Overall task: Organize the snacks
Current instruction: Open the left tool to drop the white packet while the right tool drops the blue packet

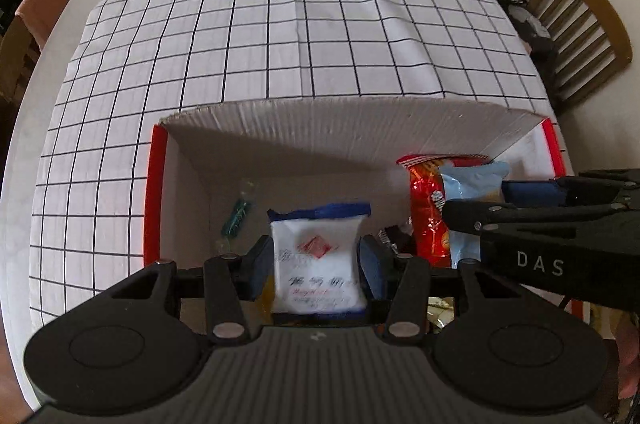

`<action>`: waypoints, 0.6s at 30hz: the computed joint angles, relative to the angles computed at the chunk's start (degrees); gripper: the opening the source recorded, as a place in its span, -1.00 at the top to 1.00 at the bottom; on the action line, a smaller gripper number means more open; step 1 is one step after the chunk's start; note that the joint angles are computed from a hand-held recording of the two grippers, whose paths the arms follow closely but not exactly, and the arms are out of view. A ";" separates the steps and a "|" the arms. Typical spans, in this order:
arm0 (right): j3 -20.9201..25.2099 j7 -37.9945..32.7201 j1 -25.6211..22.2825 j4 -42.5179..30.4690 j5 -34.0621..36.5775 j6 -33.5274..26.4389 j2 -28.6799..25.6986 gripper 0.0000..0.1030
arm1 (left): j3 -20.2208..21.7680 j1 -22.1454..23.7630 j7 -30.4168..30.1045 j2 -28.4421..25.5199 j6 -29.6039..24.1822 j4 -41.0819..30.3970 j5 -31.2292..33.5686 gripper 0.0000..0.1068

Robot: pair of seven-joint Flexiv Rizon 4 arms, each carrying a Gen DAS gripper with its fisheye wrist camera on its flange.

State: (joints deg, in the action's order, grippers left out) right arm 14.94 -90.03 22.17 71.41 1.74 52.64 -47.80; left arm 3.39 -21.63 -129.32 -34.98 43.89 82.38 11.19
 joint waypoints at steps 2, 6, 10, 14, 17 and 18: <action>-0.24 -0.05 0.20 -0.22 -0.28 0.06 -0.31 0.11 | 0.14 -0.14 -0.47 -0.23 -0.30 -0.22 0.08 0.12; -0.53 -0.35 0.59 -0.85 -0.84 -0.12 -1.01 0.11 | 0.37 -0.39 -1.41 -0.52 -0.90 -0.50 0.35 0.12; -0.37 -1.15 0.67 -1.00 -1.35 0.03 -1.18 0.10 | 0.64 -0.84 -2.73 -0.77 -1.77 -1.08 0.83 0.13; 0.51 -2.98 -0.02 -0.81 -0.63 -0.12 -0.89 0.10 | 0.67 -1.06 -3.91 -0.73 -2.26 -1.30 1.22 0.14; 1.29 -4.52 -0.77 -0.85 0.38 -0.40 -0.62 0.09 | 0.89 -1.57 -5.32 -0.23 -2.14 -1.01 1.89 0.14; 1.57 -4.96 -1.04 -0.79 0.88 -0.45 -0.44 0.07 | 1.02 -1.83 -5.88 -0.03 -2.24 -0.95 2.26 0.13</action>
